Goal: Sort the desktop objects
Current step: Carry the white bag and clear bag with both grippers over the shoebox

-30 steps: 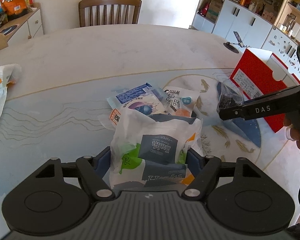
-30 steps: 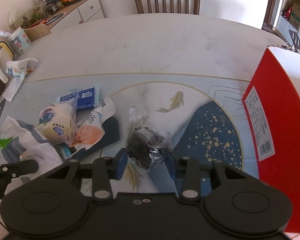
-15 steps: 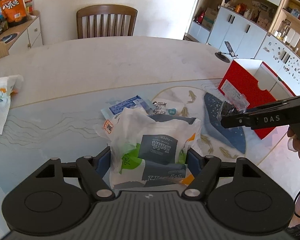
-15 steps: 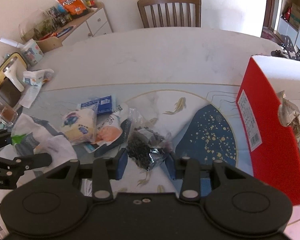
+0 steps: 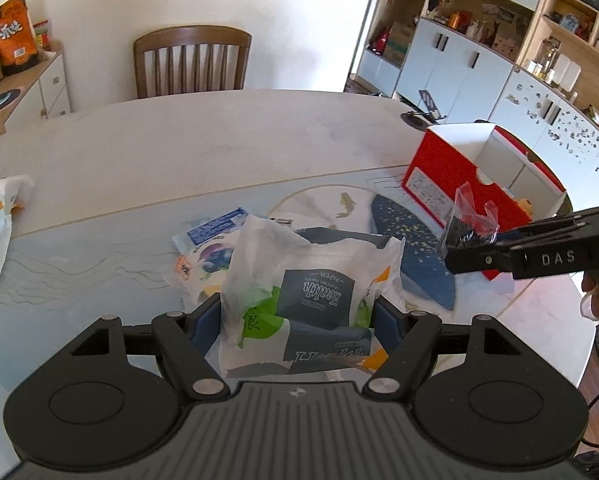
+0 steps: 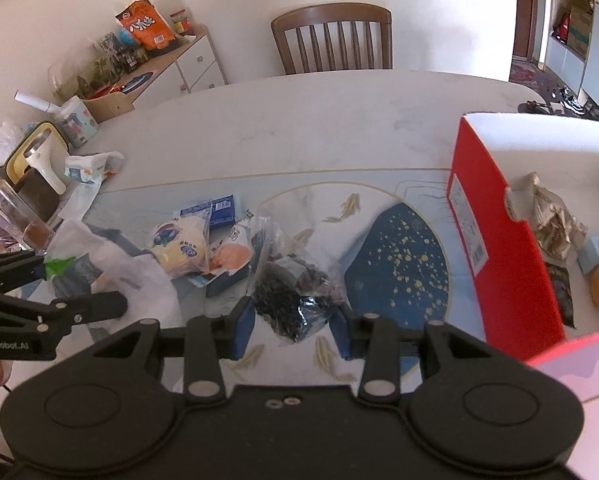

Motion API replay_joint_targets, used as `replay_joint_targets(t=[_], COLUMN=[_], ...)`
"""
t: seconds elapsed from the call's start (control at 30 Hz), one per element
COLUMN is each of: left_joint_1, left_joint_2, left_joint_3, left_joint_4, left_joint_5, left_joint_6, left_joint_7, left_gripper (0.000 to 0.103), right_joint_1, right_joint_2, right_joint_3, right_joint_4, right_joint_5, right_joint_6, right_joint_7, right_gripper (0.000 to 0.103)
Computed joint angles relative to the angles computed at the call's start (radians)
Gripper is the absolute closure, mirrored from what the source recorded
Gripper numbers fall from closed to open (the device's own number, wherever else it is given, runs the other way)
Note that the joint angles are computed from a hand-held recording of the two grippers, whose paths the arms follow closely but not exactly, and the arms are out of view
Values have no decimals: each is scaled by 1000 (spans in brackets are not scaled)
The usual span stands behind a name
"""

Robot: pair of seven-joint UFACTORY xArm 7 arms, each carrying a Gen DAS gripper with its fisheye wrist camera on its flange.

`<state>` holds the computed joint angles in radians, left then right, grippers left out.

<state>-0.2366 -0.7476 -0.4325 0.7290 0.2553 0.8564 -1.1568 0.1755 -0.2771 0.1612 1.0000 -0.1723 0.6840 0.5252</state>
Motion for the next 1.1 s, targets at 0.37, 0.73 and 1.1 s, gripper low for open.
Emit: replay_joint_targets(t=[0.37,0.73,1.1], left_joint_1=[14,14,-5], left_joint_2=[91,207,333], left_joint_3=[-14,-19,-8], left_joint_4=[82,181,287], left_joint_5=[43,100,172], left_joint_6=[-51,-89,-104], left_joint_7=[15,21,18], left_gripper=[27,27,27], right_joint_1=[-13,-45,-81], right_joint_2=[-120,-215,-287], right_joint_3=[-1,-6,-28], right_joint_4=[-58,-93,-121], right_joint_5=[16,32,48], right_joint_6=[46,64,78], right_joint_7=[13,-5,-49], right_gripper=[63,63,63])
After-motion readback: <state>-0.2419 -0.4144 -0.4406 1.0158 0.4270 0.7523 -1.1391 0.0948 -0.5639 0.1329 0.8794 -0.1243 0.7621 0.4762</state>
